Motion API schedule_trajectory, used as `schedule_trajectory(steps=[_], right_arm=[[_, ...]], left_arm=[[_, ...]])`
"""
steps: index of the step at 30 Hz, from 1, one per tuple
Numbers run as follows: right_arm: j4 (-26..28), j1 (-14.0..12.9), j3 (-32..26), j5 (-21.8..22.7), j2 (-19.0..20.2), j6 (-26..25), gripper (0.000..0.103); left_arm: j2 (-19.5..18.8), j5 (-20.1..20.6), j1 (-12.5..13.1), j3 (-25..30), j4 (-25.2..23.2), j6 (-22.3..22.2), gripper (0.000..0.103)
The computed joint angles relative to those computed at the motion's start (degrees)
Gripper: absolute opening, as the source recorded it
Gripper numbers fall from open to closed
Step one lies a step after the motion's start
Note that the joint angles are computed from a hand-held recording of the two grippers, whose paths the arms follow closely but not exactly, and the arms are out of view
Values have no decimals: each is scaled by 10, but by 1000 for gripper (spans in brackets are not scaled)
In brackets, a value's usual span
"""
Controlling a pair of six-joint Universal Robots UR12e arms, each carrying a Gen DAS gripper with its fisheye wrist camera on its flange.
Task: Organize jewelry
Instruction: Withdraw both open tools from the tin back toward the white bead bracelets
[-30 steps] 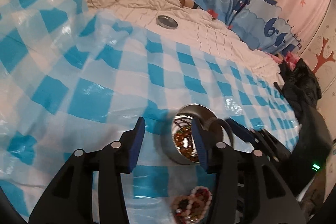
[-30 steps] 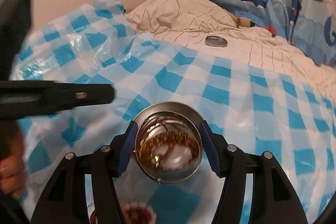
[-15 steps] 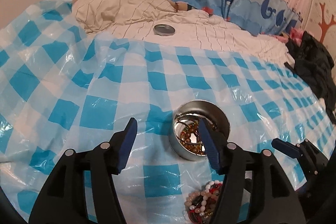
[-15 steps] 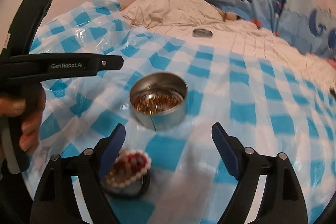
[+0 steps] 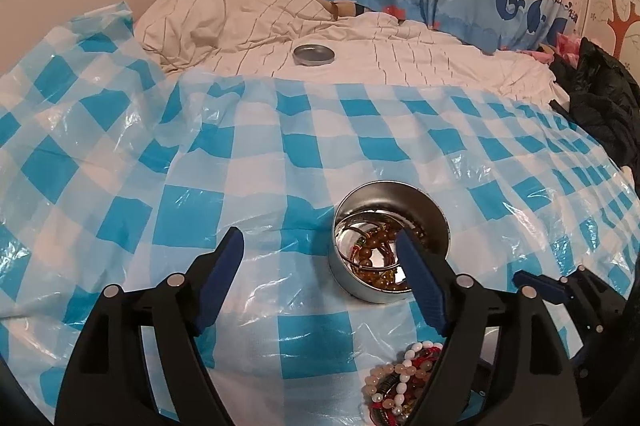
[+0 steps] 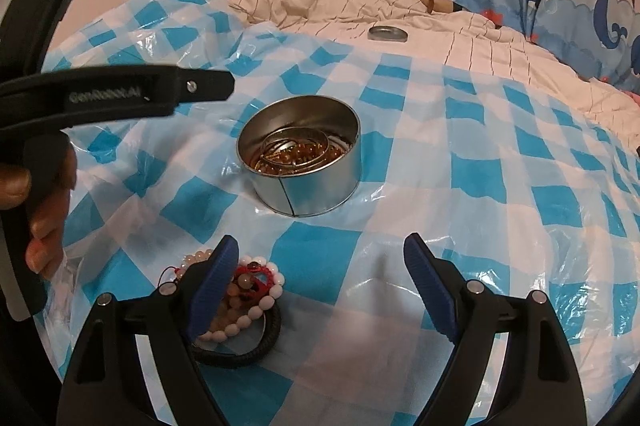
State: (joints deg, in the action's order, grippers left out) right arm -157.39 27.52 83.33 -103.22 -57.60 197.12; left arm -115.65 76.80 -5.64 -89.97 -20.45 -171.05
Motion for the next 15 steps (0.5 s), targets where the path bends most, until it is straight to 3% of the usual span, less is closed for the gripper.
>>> schedule_trajectory(steps=[15], right_arm=[[7,7,-8,-16,4,-15,87]], left_arm=[[4,14,-5,-6,3,21,81]])
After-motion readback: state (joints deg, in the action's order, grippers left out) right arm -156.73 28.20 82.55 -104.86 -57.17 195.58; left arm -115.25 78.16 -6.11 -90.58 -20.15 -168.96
